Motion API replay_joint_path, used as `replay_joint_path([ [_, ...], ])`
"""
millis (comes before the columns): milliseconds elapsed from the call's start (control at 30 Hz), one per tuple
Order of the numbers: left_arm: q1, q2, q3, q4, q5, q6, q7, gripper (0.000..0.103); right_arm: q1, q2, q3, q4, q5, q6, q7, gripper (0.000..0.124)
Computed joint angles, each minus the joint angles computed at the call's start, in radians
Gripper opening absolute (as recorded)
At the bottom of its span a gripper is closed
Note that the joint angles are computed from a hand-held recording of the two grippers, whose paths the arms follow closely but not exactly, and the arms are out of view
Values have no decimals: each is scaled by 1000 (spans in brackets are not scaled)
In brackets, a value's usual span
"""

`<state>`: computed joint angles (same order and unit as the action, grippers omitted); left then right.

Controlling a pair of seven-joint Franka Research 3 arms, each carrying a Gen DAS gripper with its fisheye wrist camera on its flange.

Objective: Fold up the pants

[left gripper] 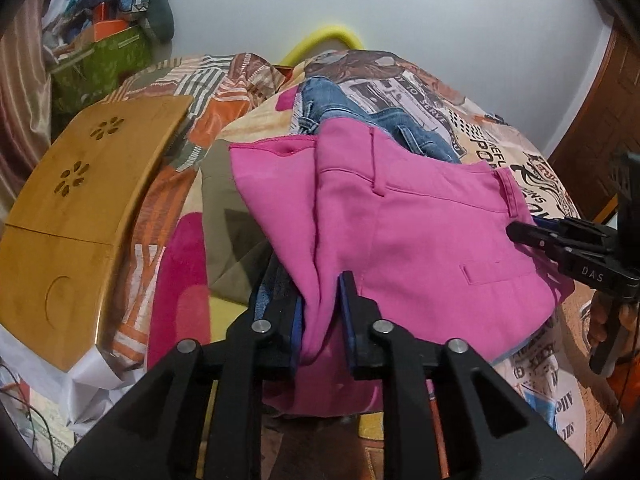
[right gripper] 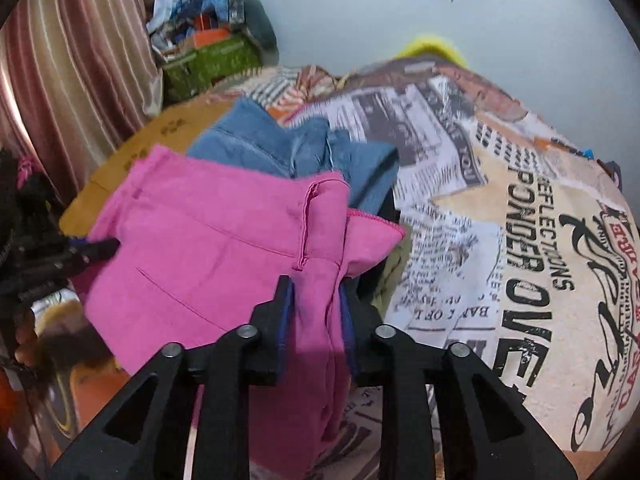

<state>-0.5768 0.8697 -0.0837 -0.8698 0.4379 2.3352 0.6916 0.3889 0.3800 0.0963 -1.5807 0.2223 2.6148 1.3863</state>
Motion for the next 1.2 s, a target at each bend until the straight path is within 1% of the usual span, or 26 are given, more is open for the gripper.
replay_joint_path([
  [33,-3,1,4,7,1,-16,-6,28,-3,0,0,-1,1,-3,-4,29],
  [100,-7,7,8,29,1,-50,-14,33,-4,-4,-4,4,-1,-21,3,35],
  [167,-11,-9,13,20,5,-72,-29,34,-4,-13,-9,6,-2,-37,20,39],
  [233,-22,-45,23,-19,23,-93,-67,33,7,-44,-26,-21,-31,-29,66,40],
  [267,-27,-61,22,-30,28,-120,-78,33,4,-65,-25,-43,-32,-20,71,40],
  [333,-34,-101,18,-70,46,-150,-94,33,-5,-98,-24,-73,-32,-15,79,41],
  [433,-56,-182,19,-159,109,-152,-146,33,-22,-158,-15,-125,-12,-2,71,41],
  [467,-70,-221,20,-195,139,-150,-169,33,-25,-199,-12,-160,-5,10,65,41],
  [533,-88,-270,12,-234,190,-155,-204,33,-37,-235,-1,-178,27,9,32,42],
  [567,-106,-303,10,-253,227,-162,-227,33,-41,-274,3,-203,46,12,17,42],
  [633,-124,-340,-5,-266,279,-172,-253,33,-39,-328,6,-239,53,34,12,42],
  [767,-186,-409,-27,-270,412,-207,-315,33,-30,-463,15,-324,99,88,-17,42],
  [800,-211,-433,-31,-279,458,-214,-342,33,-26,-494,17,-344,107,103,-21,42],
  [833,-219,-442,-40,-277,482,-220,-351,33,-21,-533,19,-372,121,122,-27,42],
  [933,-293,-469,-54,-261,609,-302,-407,33,7,-647,20,-455,171,182,-58,42],
  [1000,-327,-487,-71,-261,668,-337,-439,33,31,-710,16,-502,199,217,-83,42],
  [1067,-355,-501,-87,-264,719,-358,-467,34,60,-778,11,-554,230,247,-103,46],
  [1133,-377,-512,-104,-267,756,-376,-484,34,91,-824,0,-593,258,271,-129,54],
  [1167,-396,-515,-111,-266,782,-393,-491,34,93,-860,9,-624,260,293,-125,55],
  [1200,-413,-514,-117,-261,806,-416,-495,38,99,-877,7,-641,263,306,-128,55],
])
